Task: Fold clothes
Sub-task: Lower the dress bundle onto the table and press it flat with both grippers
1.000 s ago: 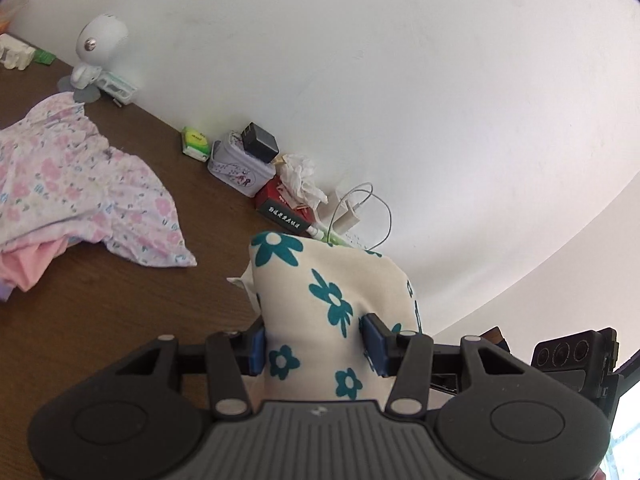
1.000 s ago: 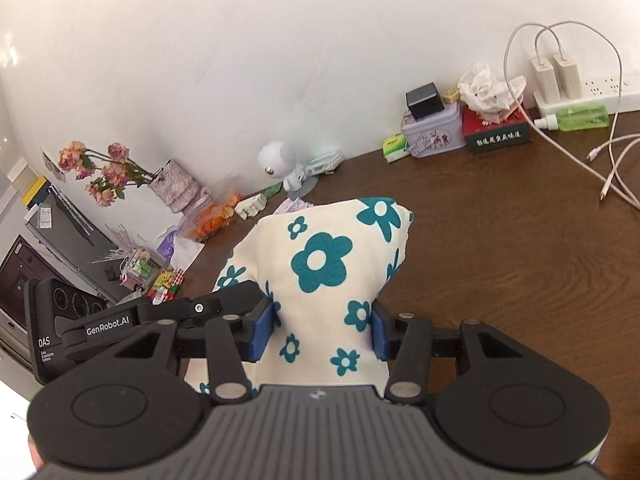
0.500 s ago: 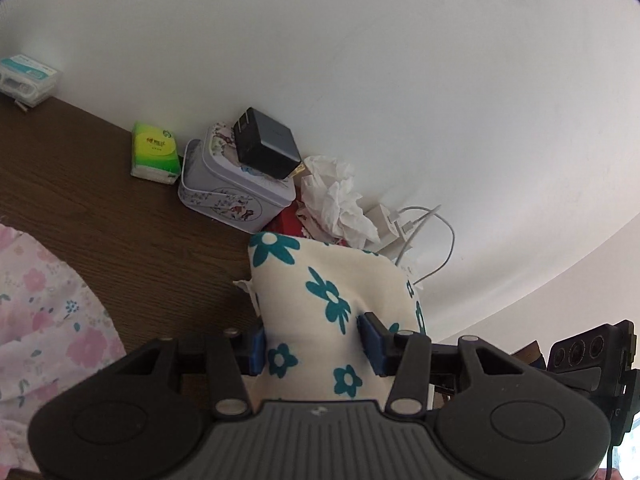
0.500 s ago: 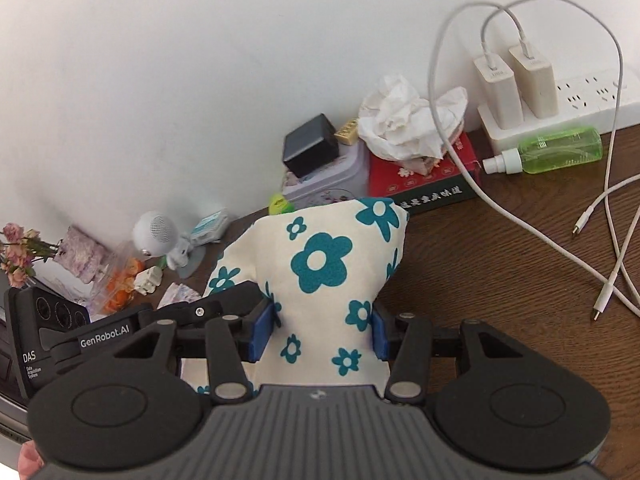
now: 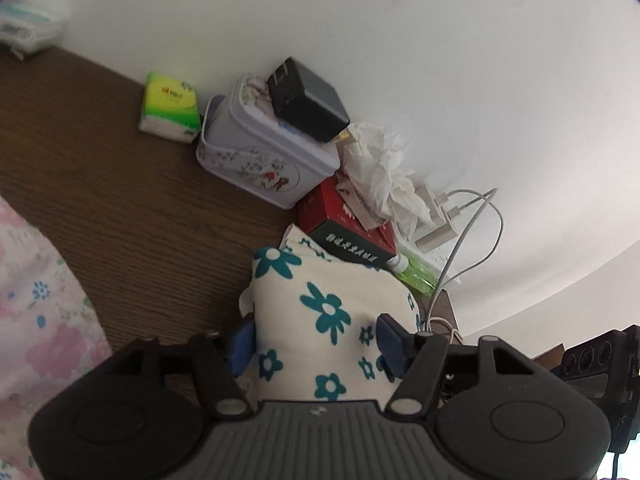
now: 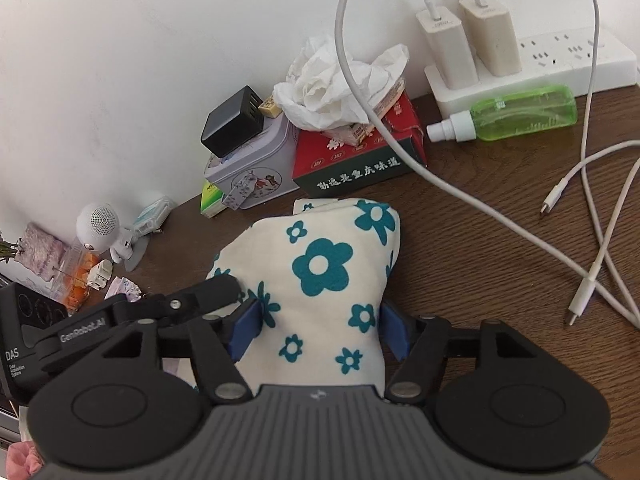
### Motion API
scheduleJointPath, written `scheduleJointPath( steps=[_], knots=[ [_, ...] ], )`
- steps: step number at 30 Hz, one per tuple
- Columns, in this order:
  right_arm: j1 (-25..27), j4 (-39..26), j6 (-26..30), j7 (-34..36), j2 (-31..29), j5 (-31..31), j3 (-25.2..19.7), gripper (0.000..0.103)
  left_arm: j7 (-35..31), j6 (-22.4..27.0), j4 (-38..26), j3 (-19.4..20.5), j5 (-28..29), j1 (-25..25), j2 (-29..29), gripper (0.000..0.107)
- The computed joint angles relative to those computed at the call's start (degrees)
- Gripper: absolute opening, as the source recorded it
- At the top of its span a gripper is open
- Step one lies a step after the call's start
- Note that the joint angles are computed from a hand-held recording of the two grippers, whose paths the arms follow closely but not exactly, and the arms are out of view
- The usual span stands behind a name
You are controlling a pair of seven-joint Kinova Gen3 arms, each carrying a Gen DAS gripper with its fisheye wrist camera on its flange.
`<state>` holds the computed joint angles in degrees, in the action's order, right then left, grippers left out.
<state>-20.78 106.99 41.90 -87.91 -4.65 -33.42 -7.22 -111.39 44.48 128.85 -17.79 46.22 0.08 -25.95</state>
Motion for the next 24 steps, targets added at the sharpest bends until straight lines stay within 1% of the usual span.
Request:
scheduleJointPath(
  steps=[1, 2, 4, 5, 6, 7, 8, 9, 10, 11, 12, 14, 15, 17, 18, 19, 22, 23, 24],
  knots=[
    [0.8, -0.01, -0.51, -0.69, -1.05, 2.05, -1.26, 0.073, 1.11, -0.98, -0.28, 1.67, -1.54, -1.12, -1.93, 0.074],
    [2.47, 0.1, -1.34, -0.77, -2.48, 4.38, -3.58, 0.078, 2.13, -1.82, -0.62, 2.88, -3.07, -1.62, -3.52, 0.075],
    [6.17, 0.56, -3.35, -1.44, -5.37, 9.04, -8.89, 0.078, 4.76, -4.04, -1.38, 6.28, -7.03, -2.17, -6.41, 0.073],
    [7.72, 0.96, -4.7, -2.04, -6.77, 11.37, -11.55, 0.075, 6.18, -4.54, -1.83, 8.93, -9.36, -3.3, -7.37, 0.069],
    [9.05, 1.53, -6.16, -2.67, -7.92, 13.7, -14.2, 0.071, 7.12, -4.76, -2.23, 11.59, -11.69, -4.3, -8.07, 0.056],
    [10.37, 1.84, -7.37, -3.98, -8.36, 16.03, -16.85, 0.053, 8.54, -4.67, -2.7, 14.09, -14.02, -4.93, -8.25, 0.046],
    [11.72, 2.17, -8.5, -5.33, -8.87, 18.36, -19.51, 0.036, 9.66, -4.57, -3.1, 15.59, -16.1, -4.5, -8.07, 0.03],
    [12.48, 2.33, -9.49, -6.84, -8.98, 20.69, -21.51, 0.03, 10.4, -4.24, -3.38, 16.5, -17.47, -3.89, -7.61, 0.021],
    [12.42, 2.01, -9.58, -9.17, -8.03, 22.87, -22.45, 0.026, 11.82, -3.02, -3.66, 17.53, -19.0, -3.8, -7.3, 0.018],
    [11.3, 1.68, -9.64, -11.5, -6.89, 25.02, -22.39, 0.025, 13.32, -2.73, -3.47, 18.63, -20.38, -3.75, -7.27, 0.018],
    [9.11, 1.37, -9.66, -13.83, -5.71, 27.27, -21.34, 0.023, 14.38, -3.37, -2.78, 19.83, -21.49, -3.76, -7.5, 0.018],
    [3.8, 1.78, -11.08, -17.93, -3.94, 31.21, -18.09, 0.023, 16.25, -5.5, -1.35, 21.78, -23.68, -3.52, -8.03, 0.018],
    [1.62, 1.78, -11.36, -19.9, -3.17, 33.54, -16.9, 0.023, 17.0, -6.47, -0.67, 22.2, -24.46, -3.14, -8.19, 0.018],
    [-3.69, 1.44, -10.4, -23.29, -1.76, 36.78, -13.02, 0.022, 17.87, -7.94, 0.27, 21.62, -25.45, -1.47, -8.06, 0.018],
    [-5.5, 1.81, -10.62, -23.94, -1.54, 37.35, -11.44, 0.022, 18.16, -8.74, 0.74, 21.3, -25.97, -0.52, -8.11, 0.018],
    [-6.25, 2.16, -10.95, -23.73, -1.58, 36.98, -10.56, 0.022, 18.6, -9.23, 0.93, 21.3, -26.76, 0.16, -8.17, 0.018],
    [-7.1, 1.91, -10.12, -23.7, -2.11, 36.74, -9.68, 0.023, 20.49, -8.97, 0.37, 20.89, -29.12, 1.87, -8.84, 0.018],
    [-7.33, 2.26, -10.51, -23.66, -3.18, 35.92, -9.29, 0.024, 20.85, -9.11, 0.42, 19.67, -29.21, 3.22, -9.83, 0.02],
    [-7.47, 2.63, -10.92, -23.55, -4.27, 35.1, -8.99, 0.024, 20.99, -9.41, 0.57, 18.11, -29.08, 4.92, -10.96, 0.027]
  ],
)
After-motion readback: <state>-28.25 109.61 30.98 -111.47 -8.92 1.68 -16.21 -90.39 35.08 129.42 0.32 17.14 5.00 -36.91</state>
